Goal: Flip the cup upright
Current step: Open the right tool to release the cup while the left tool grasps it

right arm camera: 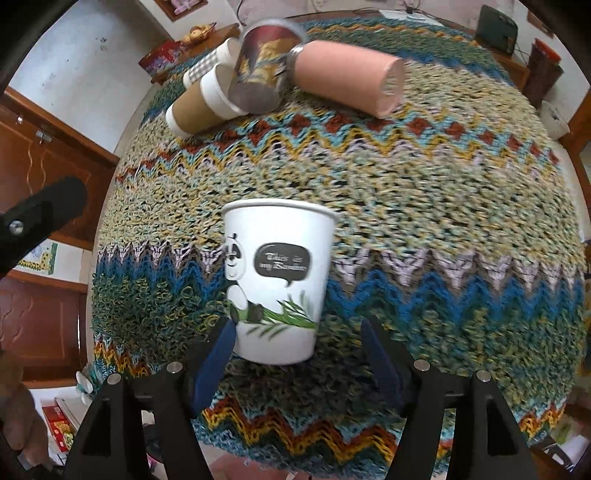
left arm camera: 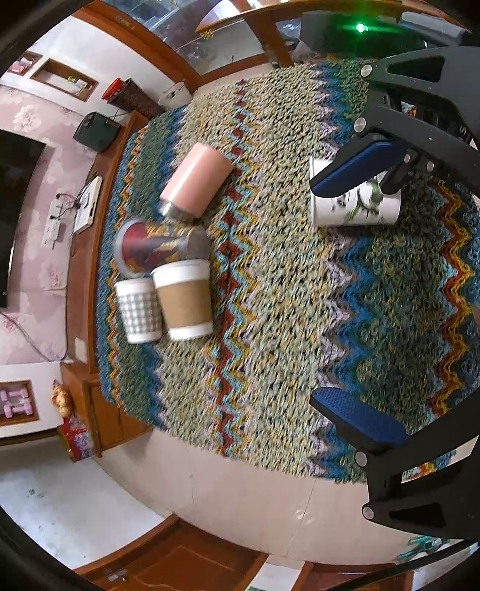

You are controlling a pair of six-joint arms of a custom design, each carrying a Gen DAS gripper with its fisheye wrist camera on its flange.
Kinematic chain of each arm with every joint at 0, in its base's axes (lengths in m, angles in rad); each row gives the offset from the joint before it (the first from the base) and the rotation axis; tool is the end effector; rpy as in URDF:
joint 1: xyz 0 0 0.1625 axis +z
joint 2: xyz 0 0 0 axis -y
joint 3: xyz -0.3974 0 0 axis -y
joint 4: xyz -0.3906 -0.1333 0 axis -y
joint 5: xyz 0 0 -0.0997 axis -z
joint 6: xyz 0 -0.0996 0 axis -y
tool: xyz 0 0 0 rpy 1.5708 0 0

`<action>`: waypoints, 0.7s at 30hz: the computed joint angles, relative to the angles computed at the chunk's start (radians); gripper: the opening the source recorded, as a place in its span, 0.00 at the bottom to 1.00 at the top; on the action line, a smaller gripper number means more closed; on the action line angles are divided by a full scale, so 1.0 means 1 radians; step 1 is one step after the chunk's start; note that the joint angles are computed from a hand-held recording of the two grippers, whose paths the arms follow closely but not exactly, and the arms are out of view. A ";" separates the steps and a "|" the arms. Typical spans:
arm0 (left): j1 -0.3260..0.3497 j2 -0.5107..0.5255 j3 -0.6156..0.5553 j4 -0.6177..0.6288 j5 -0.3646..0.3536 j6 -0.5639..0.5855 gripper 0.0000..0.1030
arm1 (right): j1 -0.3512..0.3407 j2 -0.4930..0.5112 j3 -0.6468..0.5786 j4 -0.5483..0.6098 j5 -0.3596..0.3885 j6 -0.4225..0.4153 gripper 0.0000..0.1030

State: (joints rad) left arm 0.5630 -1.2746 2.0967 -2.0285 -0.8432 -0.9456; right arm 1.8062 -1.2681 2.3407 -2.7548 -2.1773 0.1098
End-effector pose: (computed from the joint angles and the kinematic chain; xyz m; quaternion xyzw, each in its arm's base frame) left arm -0.2728 -0.4081 0.1514 0.0930 0.9166 -0.1952 0.3362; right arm 0.1708 -0.3840 0.1285 0.0432 -0.9521 0.1036 0.2846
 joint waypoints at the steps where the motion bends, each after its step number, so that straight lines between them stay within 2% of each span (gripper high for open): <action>1: 0.004 0.010 -0.002 -0.016 -0.018 0.010 0.99 | -0.004 -0.017 0.007 0.004 0.007 -0.004 0.69; 6: 0.013 0.056 -0.011 -0.058 -0.064 0.038 0.99 | -0.024 -0.095 0.041 0.013 -0.011 -0.022 0.69; 9: 0.021 0.091 -0.021 -0.079 -0.087 0.053 0.99 | -0.024 -0.113 0.060 -0.027 -0.072 -0.039 0.69; 15: 0.040 0.160 -0.042 -0.097 -0.103 0.073 0.99 | -0.027 -0.049 0.052 -0.113 -0.119 -0.043 0.69; 21: 0.064 0.209 -0.056 -0.117 -0.126 0.071 0.99 | -0.050 -0.044 0.063 -0.135 -0.128 -0.062 0.69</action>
